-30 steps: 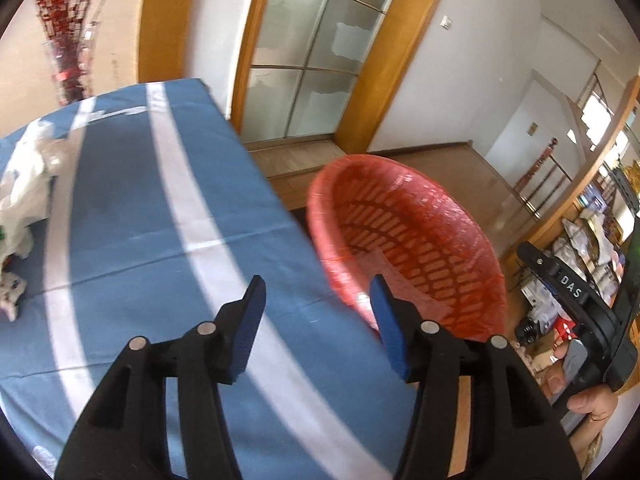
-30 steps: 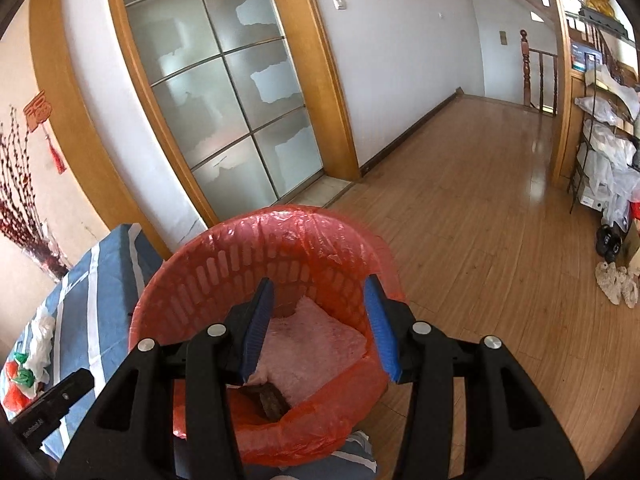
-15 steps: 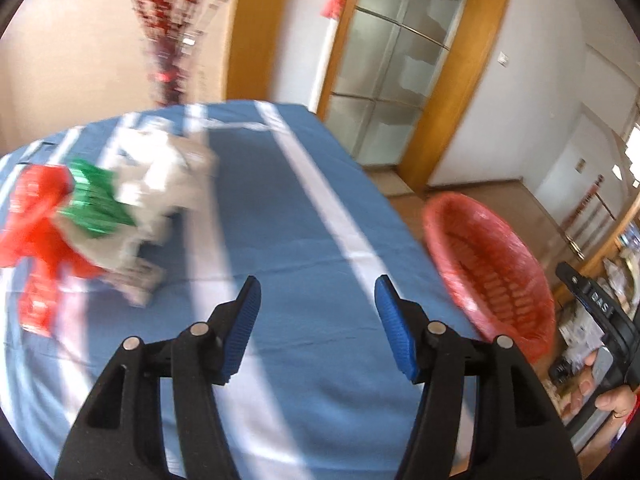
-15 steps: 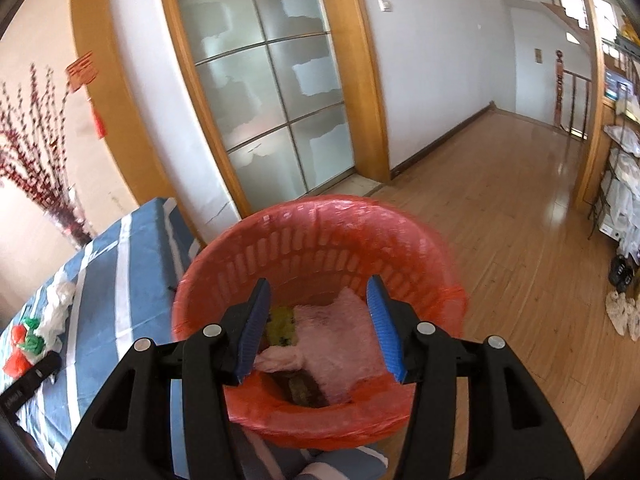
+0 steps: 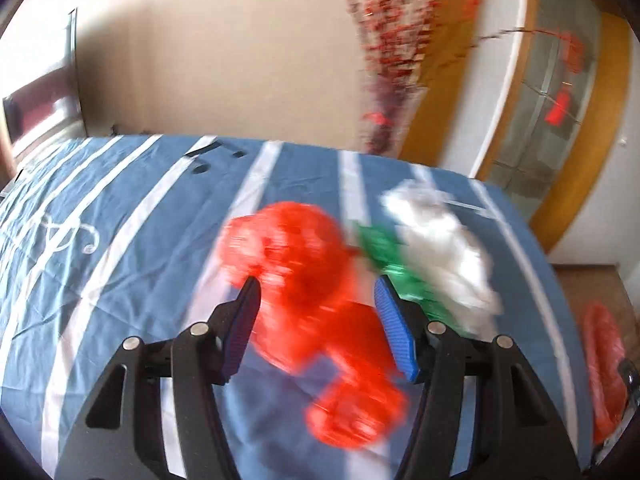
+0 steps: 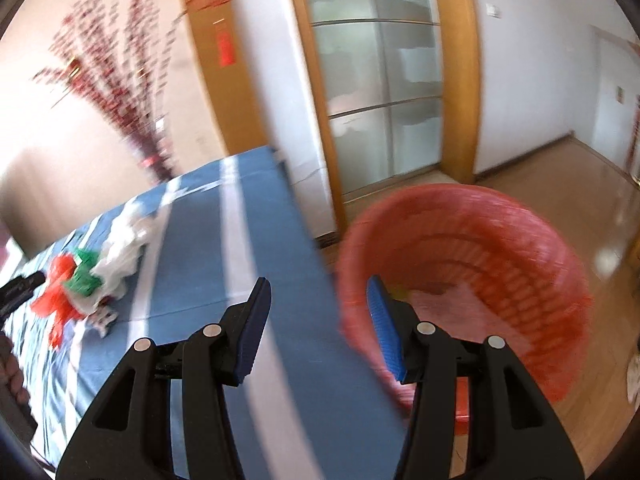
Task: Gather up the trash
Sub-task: 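Return to the table and grasp the red bag with the left tool, then grasp the white tissue with the right tool while the left holds the red bag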
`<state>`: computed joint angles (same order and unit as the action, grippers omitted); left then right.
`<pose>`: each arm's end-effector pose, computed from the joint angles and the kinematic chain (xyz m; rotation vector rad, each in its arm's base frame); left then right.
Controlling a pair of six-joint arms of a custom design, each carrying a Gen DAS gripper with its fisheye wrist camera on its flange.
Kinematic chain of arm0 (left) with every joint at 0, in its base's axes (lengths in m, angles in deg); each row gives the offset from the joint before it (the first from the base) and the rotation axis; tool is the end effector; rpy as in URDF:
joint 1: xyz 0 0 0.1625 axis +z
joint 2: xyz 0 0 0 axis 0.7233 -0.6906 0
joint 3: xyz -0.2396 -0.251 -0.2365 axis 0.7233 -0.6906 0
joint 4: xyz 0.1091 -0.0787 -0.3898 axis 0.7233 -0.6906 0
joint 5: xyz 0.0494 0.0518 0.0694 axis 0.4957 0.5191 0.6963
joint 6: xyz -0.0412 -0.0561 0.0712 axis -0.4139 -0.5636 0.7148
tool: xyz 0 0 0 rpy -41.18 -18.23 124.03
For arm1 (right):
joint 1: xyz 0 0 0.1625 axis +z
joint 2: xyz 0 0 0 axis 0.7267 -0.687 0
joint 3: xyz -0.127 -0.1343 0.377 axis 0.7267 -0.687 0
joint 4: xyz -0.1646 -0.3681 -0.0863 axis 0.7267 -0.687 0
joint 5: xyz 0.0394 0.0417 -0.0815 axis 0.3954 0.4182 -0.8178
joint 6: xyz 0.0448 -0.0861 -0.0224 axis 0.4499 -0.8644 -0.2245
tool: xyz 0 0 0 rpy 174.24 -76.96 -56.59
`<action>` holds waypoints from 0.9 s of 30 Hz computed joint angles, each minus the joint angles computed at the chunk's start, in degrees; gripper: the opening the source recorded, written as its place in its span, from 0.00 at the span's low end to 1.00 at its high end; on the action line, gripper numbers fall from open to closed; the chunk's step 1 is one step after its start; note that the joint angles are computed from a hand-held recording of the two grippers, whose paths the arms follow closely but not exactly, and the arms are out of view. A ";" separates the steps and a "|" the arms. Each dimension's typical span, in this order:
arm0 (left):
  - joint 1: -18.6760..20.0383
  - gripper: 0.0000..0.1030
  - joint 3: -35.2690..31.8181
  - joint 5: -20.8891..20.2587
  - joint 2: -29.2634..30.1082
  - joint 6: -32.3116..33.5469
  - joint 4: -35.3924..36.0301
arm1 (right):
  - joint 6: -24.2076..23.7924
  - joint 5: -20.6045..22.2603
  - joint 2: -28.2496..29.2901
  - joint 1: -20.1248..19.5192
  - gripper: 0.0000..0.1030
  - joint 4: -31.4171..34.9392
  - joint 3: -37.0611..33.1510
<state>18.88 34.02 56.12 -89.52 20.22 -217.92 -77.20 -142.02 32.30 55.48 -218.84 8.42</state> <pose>-0.0730 -0.6840 0.3159 -0.1209 2.0745 -1.1624 0.2336 -0.6857 0.0959 0.3876 -2.3354 1.1165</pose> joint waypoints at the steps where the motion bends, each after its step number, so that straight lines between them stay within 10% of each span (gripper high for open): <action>1: 1.10 0.57 -0.91 -0.93 -0.37 -1.98 2.45 | -0.31 0.17 0.40 0.25 0.50 0.58 -0.44; 11: 6.92 0.55 -4.30 -9.47 -1.32 -10.55 14.25 | -3.88 1.01 6.32 3.57 0.50 6.75 -7.27; 18: 8.48 0.20 -3.27 -14.43 -2.05 -9.53 10.91 | -5.37 1.43 9.98 5.15 0.50 10.36 -12.38; 27: 7.82 0.16 -1.31 -10.38 -3.80 -4.56 3.81 | -2.08 6.91 13.92 5.42 0.50 20.34 -21.08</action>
<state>26.71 32.71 45.74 -93.32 15.66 -214.11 -79.29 -135.11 46.22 60.90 -198.50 -12.66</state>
